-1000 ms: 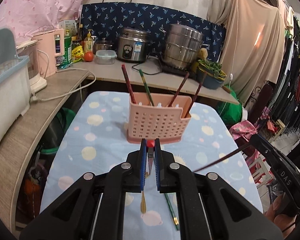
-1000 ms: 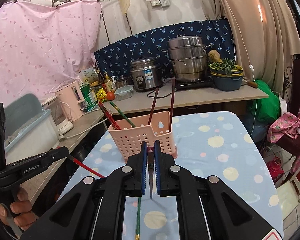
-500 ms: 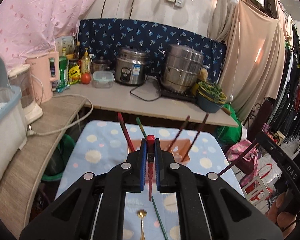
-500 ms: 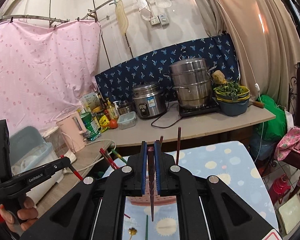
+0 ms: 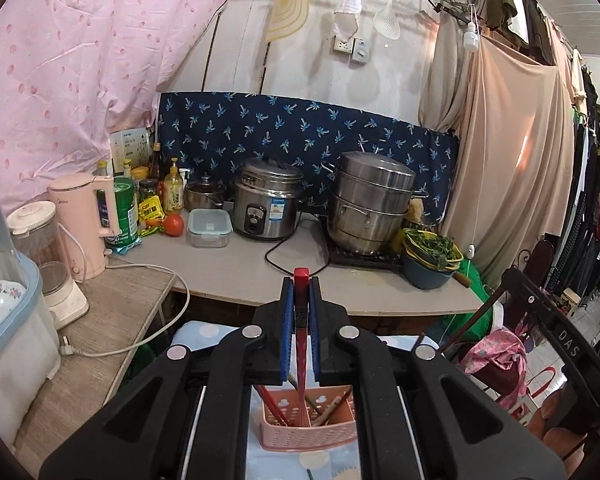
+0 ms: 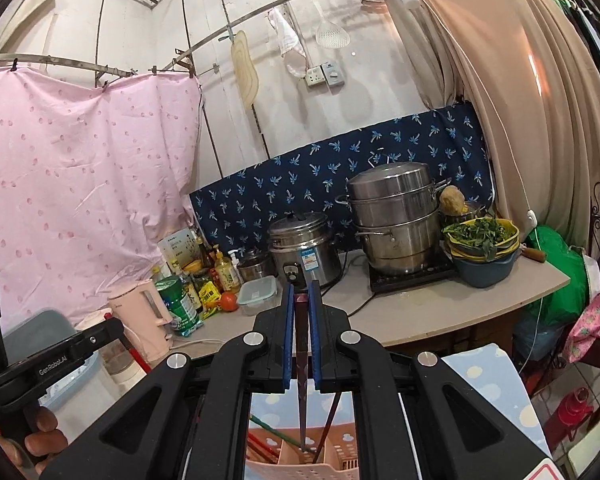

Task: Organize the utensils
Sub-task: 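Lift both held chopsticks and carry them over the pink holder, then lower both chopsticks into the pink holder and open both tools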

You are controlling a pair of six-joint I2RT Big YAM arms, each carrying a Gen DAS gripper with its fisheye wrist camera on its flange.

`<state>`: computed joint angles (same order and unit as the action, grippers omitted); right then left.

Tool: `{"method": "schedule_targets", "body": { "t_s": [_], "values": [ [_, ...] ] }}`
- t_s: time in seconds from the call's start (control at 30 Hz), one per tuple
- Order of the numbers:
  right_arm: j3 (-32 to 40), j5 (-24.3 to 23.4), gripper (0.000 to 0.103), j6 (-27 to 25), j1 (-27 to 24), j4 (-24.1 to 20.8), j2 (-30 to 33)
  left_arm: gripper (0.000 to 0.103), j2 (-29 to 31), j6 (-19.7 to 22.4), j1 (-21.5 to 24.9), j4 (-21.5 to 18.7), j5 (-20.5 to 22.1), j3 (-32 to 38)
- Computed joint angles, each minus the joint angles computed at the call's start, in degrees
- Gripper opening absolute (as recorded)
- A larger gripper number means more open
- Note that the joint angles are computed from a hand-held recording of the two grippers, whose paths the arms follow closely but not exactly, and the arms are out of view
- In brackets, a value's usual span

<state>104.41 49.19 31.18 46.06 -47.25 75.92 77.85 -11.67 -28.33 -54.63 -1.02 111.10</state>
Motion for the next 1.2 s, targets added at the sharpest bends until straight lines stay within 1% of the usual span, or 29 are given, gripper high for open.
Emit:
{"method": "schedule_targets", "body": {
  "t_s": [0.1,0.27,0.43,0.57,0.63,0.7,0.73,0.77,0.8,0.9,1.2],
  "values": [
    [-0.96,-2.57,0.007,1.14,-1.52,-0.49,1.12,0.007,1.11,-0.21,0.27,0.71,-0.03,-0.75],
    [-3.11,-5.80,0.007,3.33,-2.98,-2.34,2.74,0.007,2.82,-0.25,0.41,0.25,-0.27,-3.15],
    [-4.85,-7.51,0.007,5.32,-3.89,-3.74,3.47,0.007,3.55,-0.42,0.49,0.12,0.30,-5.42],
    [-5.51,-8.97,0.007,5.86,-4.36,-4.74,3.95,0.007,3.72,-0.70,0.17,0.15,0.38,-6.60],
    [-6.17,-8.78,0.008,6.12,-4.23,-4.70,3.75,0.007,3.57,-1.20,0.07,0.66,0.16,-7.27],
    [-6.51,-8.29,0.014,6.33,-3.97,-4.87,3.59,0.013,3.50,-1.48,-0.03,0.69,-0.26,-7.55],
    [-6.72,-8.13,0.017,6.40,-3.90,-4.77,3.39,0.026,3.38,-1.86,0.06,0.54,-0.34,-7.75],
    [-7.05,-7.72,0.023,6.56,-3.68,-4.56,3.04,0.037,3.12,-2.17,0.16,0.84,-0.54,-8.13],
    [-7.30,-7.45,0.026,6.58,-3.55,-4.37,2.74,0.038,2.72,-2.26,0.18,1.33,-1.04,-8.69],
    [-7.68,-7.15,0.027,6.78,-3.18,-4.41,1.99,0.038,2.11,-2.27,0.49,1.12,-0.72,-9.36],
    [-9.58,-4.59,0.028,8.98,0.74,-6.85,-0.31,0.038,-1.58,-1.35,0.18,0.68,-1.87,-13.38]
  ]
}}
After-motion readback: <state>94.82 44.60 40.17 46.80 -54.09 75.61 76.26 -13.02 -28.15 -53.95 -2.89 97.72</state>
